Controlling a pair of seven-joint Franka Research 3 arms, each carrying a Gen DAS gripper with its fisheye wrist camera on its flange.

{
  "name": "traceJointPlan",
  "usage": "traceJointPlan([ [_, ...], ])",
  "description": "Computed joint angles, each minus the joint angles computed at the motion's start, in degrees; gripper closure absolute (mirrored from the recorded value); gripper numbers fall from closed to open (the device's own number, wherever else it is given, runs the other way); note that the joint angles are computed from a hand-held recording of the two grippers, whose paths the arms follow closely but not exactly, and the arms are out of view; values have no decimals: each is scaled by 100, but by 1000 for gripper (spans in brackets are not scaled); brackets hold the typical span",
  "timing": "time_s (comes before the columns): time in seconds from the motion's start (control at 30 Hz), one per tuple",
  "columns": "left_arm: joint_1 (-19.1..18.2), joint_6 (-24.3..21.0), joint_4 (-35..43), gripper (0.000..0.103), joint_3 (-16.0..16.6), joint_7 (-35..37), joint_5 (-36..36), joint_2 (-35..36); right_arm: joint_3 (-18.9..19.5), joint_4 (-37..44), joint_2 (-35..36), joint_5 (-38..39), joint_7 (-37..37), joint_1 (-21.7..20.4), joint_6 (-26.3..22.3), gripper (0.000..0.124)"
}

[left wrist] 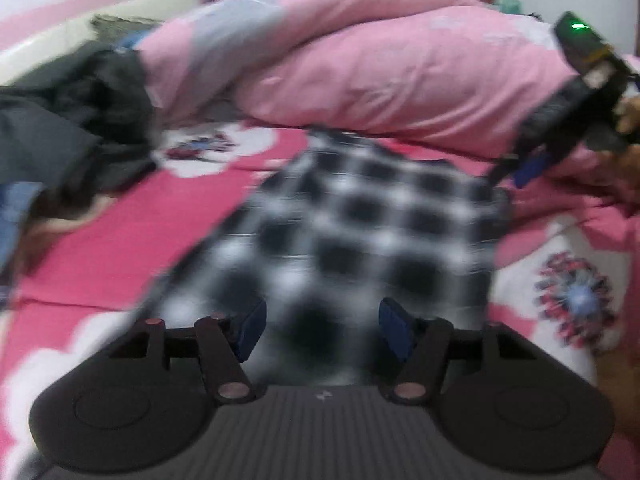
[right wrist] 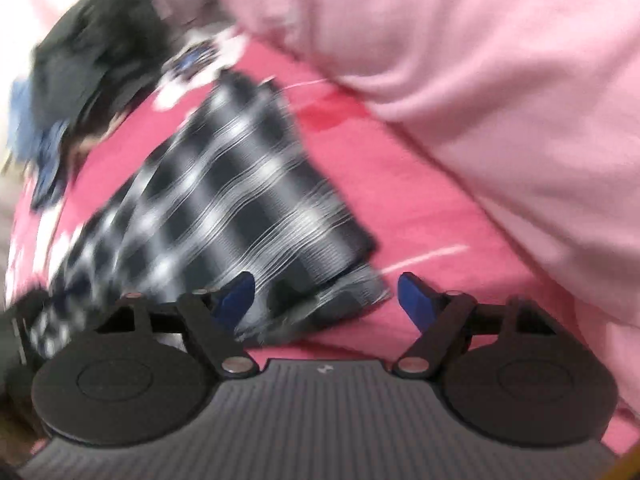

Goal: Fold clothes

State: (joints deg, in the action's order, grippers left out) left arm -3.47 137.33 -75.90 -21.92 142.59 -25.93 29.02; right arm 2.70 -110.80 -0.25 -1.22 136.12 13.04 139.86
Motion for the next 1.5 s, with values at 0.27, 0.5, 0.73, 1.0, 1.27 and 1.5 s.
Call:
traceJointPlan([
  [0.27,-175,-131,-3,40,-221,250,-213,81,-113,-16,202,493,253,-123,266,66],
  [0.5,-442,-434,916,40,-366,217,-256,743,-154,306,518,694,-300,-120,522,118],
  [0.73,-740,-819,2063,40,-468,-234,-381,1461,-44,680,637,1075,-1188,-17,857,121],
  [1.0,-893,-531,2636,97,-430,-1258,-481,1850,208,1441,1087,2465,-2895,15,1064,122],
  [1.27,-533,-248,2906,98,-464,-2438,-735,1968,-266,1060,611,993,-1469,149,243,100],
  [1.5,-413,-208,3305,98,-496,-2806,-764,2088,-280,516,506,1152,-12,-122,-651,85],
])
